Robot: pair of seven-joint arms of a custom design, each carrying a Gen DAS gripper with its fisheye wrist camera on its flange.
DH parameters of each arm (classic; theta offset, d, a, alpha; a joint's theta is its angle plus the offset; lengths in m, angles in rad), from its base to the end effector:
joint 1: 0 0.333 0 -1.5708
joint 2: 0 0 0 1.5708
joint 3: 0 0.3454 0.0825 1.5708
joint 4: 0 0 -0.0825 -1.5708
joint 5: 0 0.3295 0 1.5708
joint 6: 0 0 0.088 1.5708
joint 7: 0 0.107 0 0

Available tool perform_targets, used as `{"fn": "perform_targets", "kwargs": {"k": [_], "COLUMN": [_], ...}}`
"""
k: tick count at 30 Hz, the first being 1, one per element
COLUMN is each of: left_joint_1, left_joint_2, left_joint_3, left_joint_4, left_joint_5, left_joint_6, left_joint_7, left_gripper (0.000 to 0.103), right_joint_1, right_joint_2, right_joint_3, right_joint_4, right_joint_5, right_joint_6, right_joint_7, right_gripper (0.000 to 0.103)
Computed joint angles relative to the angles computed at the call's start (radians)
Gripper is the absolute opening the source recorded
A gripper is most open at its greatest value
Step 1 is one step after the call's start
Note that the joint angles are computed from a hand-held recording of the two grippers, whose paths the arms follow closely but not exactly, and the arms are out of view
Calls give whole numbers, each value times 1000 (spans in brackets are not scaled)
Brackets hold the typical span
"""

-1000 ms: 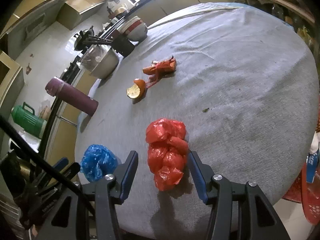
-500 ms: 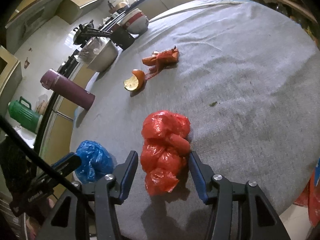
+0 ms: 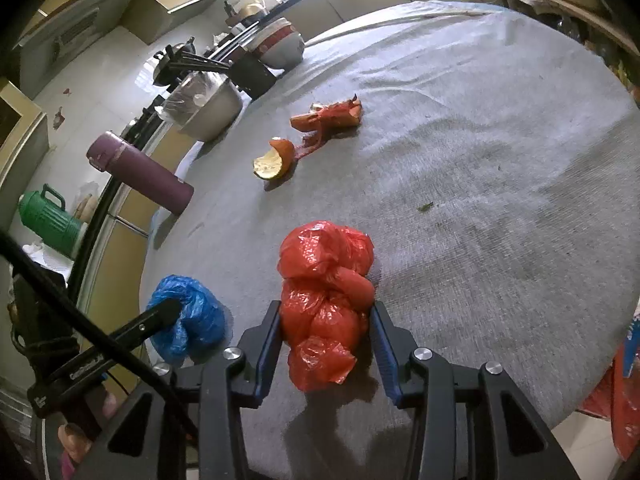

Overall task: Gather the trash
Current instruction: 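Carry the blue bag with the left tool while the right tool carries the red bag to the basket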

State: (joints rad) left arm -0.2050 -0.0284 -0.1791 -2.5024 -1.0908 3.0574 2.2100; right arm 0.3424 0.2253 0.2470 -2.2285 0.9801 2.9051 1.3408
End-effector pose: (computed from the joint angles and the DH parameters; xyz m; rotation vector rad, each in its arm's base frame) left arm 0.4345 -0.1007 0.4060 -2.0501 1.9693 -0.8969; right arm 0.4758 0.2510 0.3748 -1.6956 1.8982 0.2259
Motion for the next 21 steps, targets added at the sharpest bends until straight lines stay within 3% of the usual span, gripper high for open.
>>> {"fn": "perform_targets", "kwargs": {"k": [4,9,12,13,15,18,21], "left_joint_1": [-8,12,154,231,330,343,415], "left_joint_2": [-28,-75,-109,-123,-146,-160,-172], "left_joint_3": [-3,-22,-147,-217,-310,-324,-390], "left_joint_4": [-18,-69,-108,-119,-130,-134,-126], "left_joint_5": [33,305,556,638,738,793,877], "left_joint_6": [44,110,141,149,152,146,125], "left_joint_7": [-35,-269,-476,-540,-614,-654,-720], "left_gripper": [39,39,39,39,39,39,39], "right_joint_1": [-5,5,20,21,24,25,28], "right_joint_2": [-17,-38,-52,-57,-69,-86,-104], "right_joint_3": [9,10,2,0,-4,-17,-34], "right_joint_4": [-3,-2,-7,-9,-14,-23,-33], "right_joint_5": [37,101,104,114,137,167,185], "right_joint_6": [8,14,26,27,35,36,42], "right_joint_7": [-43,-113,-133,-144,-170,-197,-217], "right_gripper": [45,45,45,45,45,45,45]}}
